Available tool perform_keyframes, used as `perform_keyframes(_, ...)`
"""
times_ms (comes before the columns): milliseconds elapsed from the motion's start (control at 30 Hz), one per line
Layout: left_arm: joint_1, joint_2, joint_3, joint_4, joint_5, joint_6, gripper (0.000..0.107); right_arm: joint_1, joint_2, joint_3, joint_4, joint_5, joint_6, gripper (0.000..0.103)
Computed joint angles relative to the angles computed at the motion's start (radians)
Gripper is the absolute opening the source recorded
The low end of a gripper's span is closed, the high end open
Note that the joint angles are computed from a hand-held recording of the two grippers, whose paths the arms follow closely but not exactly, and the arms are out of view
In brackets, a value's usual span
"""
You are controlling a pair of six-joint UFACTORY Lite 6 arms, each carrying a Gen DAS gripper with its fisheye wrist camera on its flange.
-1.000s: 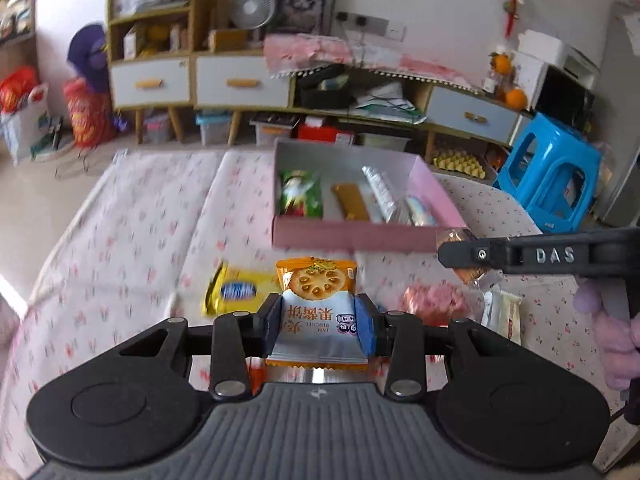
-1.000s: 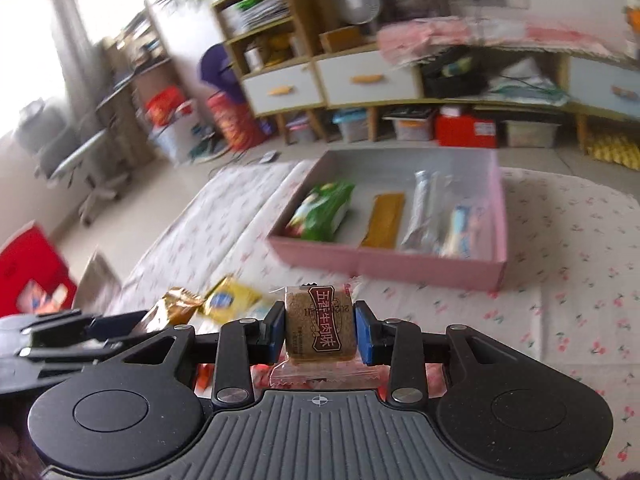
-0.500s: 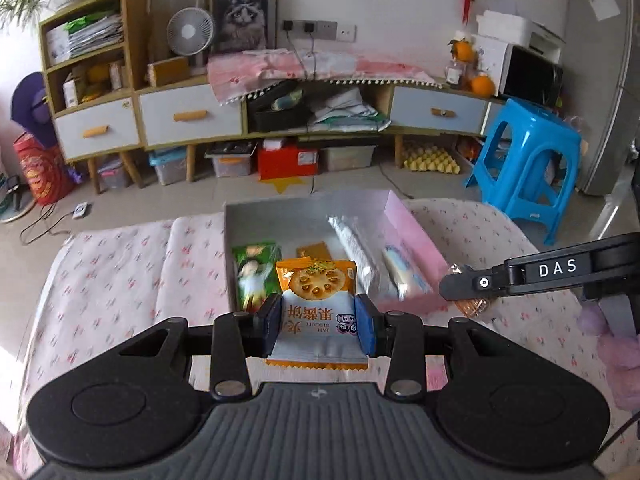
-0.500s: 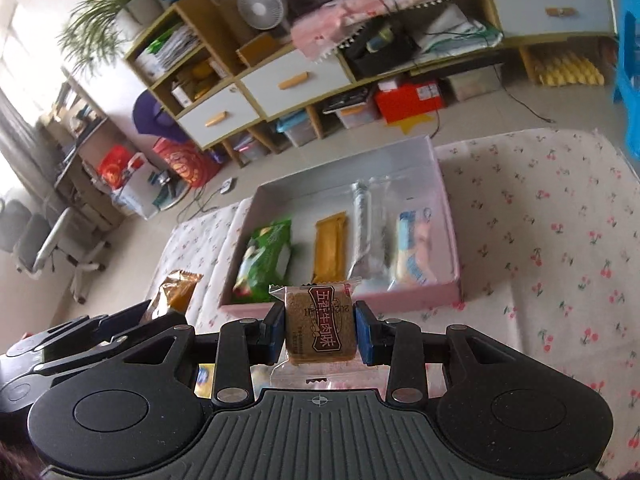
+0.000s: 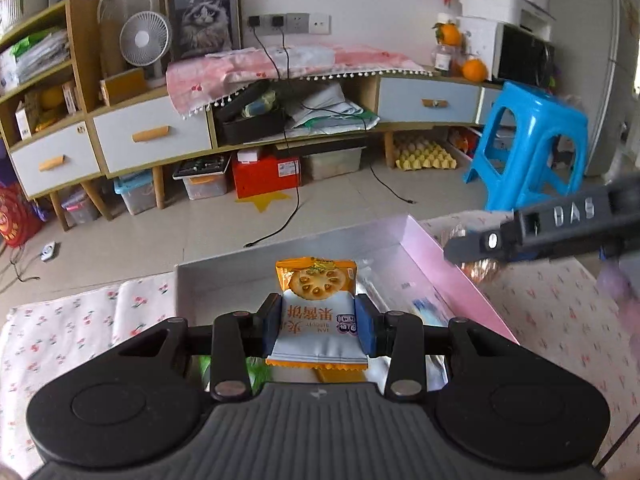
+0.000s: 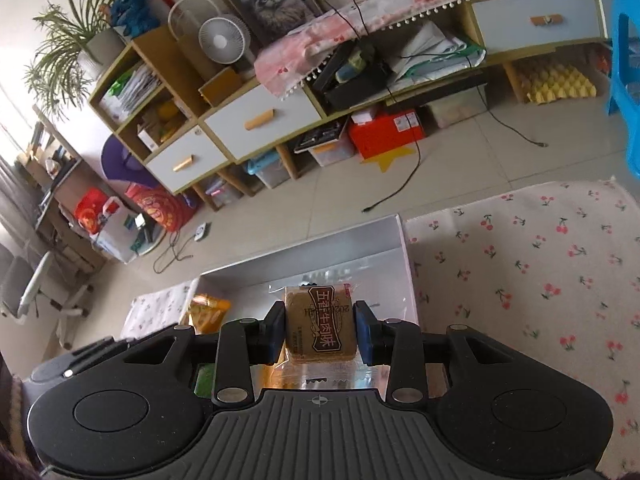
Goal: Organize snacks
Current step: 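Carry the biscuit packet and beef cake over the pink box and release both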
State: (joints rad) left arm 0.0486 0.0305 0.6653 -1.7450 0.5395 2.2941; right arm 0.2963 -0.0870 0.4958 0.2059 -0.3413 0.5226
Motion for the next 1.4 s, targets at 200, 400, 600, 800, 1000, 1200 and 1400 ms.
perform_keyframes(200,0.015,0.104,0.054,-0.036,0.043,-0.057,0.036,-0.074,0.159,0.022,-0.157,-0.162,0.096,0.035)
perform_keyframes(400,-0.045,0.165,0.076,-0.216,-0.019,0.048,0.036,-0.081,0.265,0.082,-0.15,-0.246,0.02,0.035)
perform_keyframes(600,-0.128,0.22,0.092,-0.515,-0.054,0.291,0.036,-0.058,0.342,0.136,-0.072,-0.28,-0.091,0.035)
perform_keyframes(800,-0.136,0.251,0.095,-0.588,-0.055,0.361,0.036,-0.029,0.381,0.154,0.027,-0.29,-0.193,0.035)
perform_keyframes(1000,-0.121,0.257,0.107,-0.555,-0.049,0.317,0.036,-0.018,0.393,0.168,0.087,-0.28,-0.254,0.035)
perform_keyframes(1200,-0.127,0.263,0.113,-0.546,-0.055,0.312,0.038,-0.017,0.397,0.169,0.085,-0.283,-0.257,0.036)
perform_keyframes(1400,-0.144,0.243,0.095,-0.589,-0.067,0.381,0.055,-0.024,0.361,0.147,0.077,-0.286,-0.239,0.05)
